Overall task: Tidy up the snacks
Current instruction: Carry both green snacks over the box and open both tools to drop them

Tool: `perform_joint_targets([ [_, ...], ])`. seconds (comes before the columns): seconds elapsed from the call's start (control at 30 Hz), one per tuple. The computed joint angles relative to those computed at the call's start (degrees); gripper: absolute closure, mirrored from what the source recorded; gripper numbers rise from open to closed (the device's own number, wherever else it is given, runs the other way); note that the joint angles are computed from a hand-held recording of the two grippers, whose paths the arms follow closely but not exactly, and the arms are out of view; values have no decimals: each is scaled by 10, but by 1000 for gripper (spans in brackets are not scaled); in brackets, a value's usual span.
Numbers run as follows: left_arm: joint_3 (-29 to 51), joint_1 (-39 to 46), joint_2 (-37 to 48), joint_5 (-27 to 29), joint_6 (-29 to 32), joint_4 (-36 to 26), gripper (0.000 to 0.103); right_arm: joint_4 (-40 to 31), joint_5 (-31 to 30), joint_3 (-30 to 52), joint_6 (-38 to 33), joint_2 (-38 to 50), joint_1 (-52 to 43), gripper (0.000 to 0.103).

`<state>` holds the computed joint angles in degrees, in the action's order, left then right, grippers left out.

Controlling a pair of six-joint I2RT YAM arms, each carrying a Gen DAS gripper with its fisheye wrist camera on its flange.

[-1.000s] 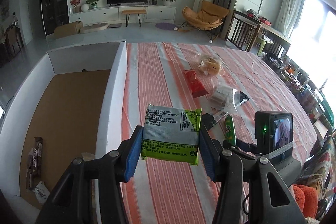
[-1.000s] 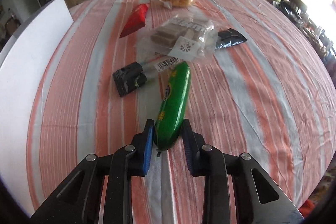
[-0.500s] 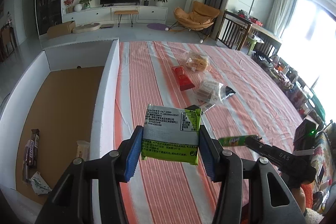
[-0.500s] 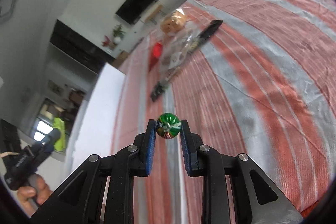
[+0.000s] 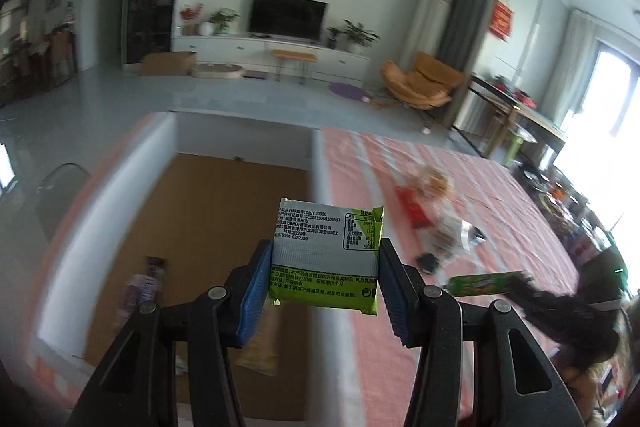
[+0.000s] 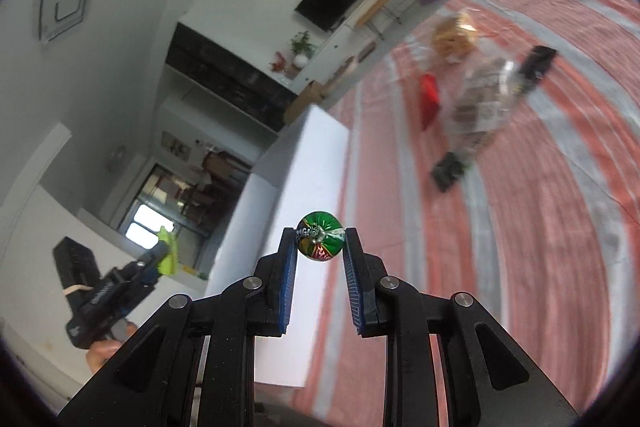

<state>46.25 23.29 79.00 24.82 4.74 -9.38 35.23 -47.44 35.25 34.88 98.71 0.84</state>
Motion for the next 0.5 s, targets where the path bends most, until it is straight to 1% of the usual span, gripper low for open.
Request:
perform_joint_targets([
  [0.07, 9, 39, 16, -10, 8, 4, 52, -28, 5, 40, 7, -16, 55, 79],
  [0.13, 13, 73, 36, -23, 14, 16, 52, -85, 25, 99, -6, -13, 117, 79],
  [0.2, 10, 91, 58, -62, 27, 35, 52, -147, 60, 163, -32, 9, 177, 78],
  [0.23, 12, 96, 77, -85, 38, 42, 52, -183, 89, 198, -47, 25, 206, 75],
  [0.27, 16, 96, 94, -108, 42, 40, 46, -217, 120, 227, -64, 38, 229, 66],
  [0.3, 25, 98, 113, -119, 45, 31, 34, -244, 145, 252, -77, 52, 246, 43],
  [0.33, 33, 102, 131, -119, 45, 18, 27, -255, 169, 259, -84, 55, 256, 38],
  [0.37, 37, 106, 141, -110, 43, 11, 18, -261, 193, 256, -96, 51, 261, 37],
  [0.4, 32, 111, 144, -95, 39, 14, 17, -264, 210, 243, -115, 40, 260, 37],
  [0.43, 24, 112, 144, -86, 34, 23, 17, -279, 251, 234, -148, 29, 261, 38],
  [0.47, 17, 108, 143, -81, 30, 31, 16, -294, 304, 220, -182, 14, 263, 38],
  [0.5, 10, 99, 141, -80, 25, 38, 15, -323, 386, 215, -227, 2, 269, 38],
])
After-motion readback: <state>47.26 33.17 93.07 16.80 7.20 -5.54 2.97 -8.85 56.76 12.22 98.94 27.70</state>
